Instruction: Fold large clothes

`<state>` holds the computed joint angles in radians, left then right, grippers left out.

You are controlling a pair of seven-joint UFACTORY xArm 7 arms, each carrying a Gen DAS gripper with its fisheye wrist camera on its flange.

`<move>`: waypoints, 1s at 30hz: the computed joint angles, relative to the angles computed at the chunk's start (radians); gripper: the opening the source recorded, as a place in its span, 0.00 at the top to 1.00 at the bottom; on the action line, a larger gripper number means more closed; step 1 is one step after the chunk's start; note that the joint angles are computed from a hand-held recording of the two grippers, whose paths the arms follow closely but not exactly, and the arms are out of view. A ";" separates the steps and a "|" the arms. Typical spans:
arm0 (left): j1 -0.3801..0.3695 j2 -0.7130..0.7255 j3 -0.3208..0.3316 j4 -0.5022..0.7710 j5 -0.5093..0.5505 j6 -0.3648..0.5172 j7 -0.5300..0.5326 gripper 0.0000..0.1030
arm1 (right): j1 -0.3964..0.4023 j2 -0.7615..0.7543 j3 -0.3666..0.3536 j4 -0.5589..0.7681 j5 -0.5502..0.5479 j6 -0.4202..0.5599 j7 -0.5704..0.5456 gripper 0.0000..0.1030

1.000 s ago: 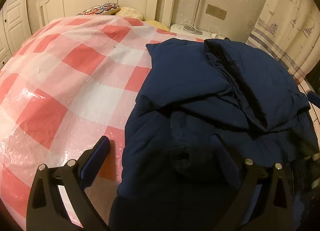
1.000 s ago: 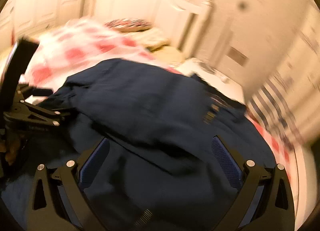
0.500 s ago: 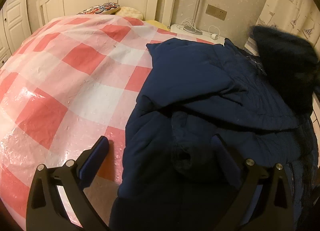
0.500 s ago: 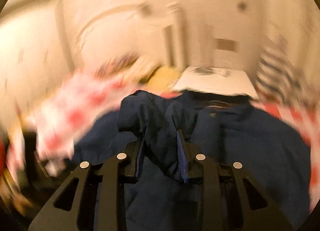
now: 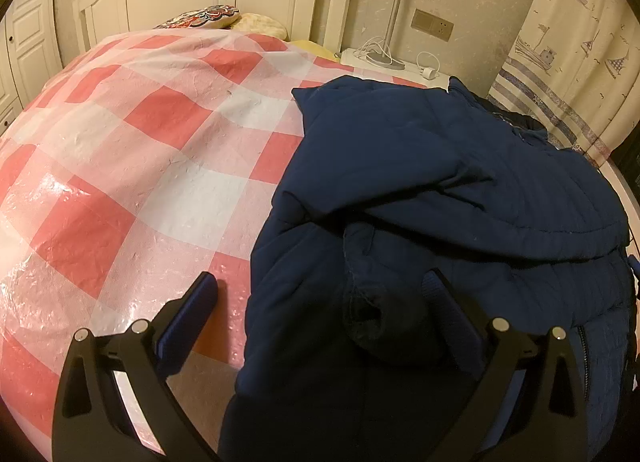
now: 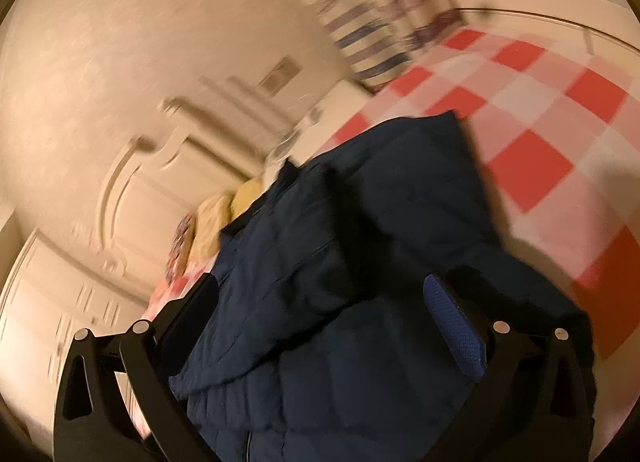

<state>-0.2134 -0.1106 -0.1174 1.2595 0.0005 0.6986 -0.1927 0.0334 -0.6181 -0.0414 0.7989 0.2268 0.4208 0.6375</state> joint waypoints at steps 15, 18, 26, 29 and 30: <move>0.000 0.000 0.001 0.000 -0.004 0.000 0.003 0.02 | 0.004 0.165 0.066 0.139 -0.053 0.060 0.007 0.61; 0.000 0.000 0.001 0.001 -0.003 0.001 0.003 0.02 | -0.034 0.098 0.119 0.121 -0.150 0.034 0.031 0.68; 0.000 -0.001 0.002 -0.002 -0.008 -0.001 0.004 0.02 | -0.042 -0.016 0.120 0.020 -0.200 0.150 0.077 0.69; -0.001 -0.001 0.001 -0.002 -0.009 -0.002 0.003 0.02 | -0.007 -0.016 0.095 0.010 -0.174 0.195 0.044 0.68; -0.001 -0.002 -0.001 -0.002 -0.006 -0.002 -0.001 0.02 | -0.011 -0.033 0.097 0.011 -0.170 0.217 0.056 0.67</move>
<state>-0.2145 -0.1125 -0.1180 1.2572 -0.0059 0.6966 -0.1940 0.0219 -0.6509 0.0559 0.8097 0.0564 0.6380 0.6936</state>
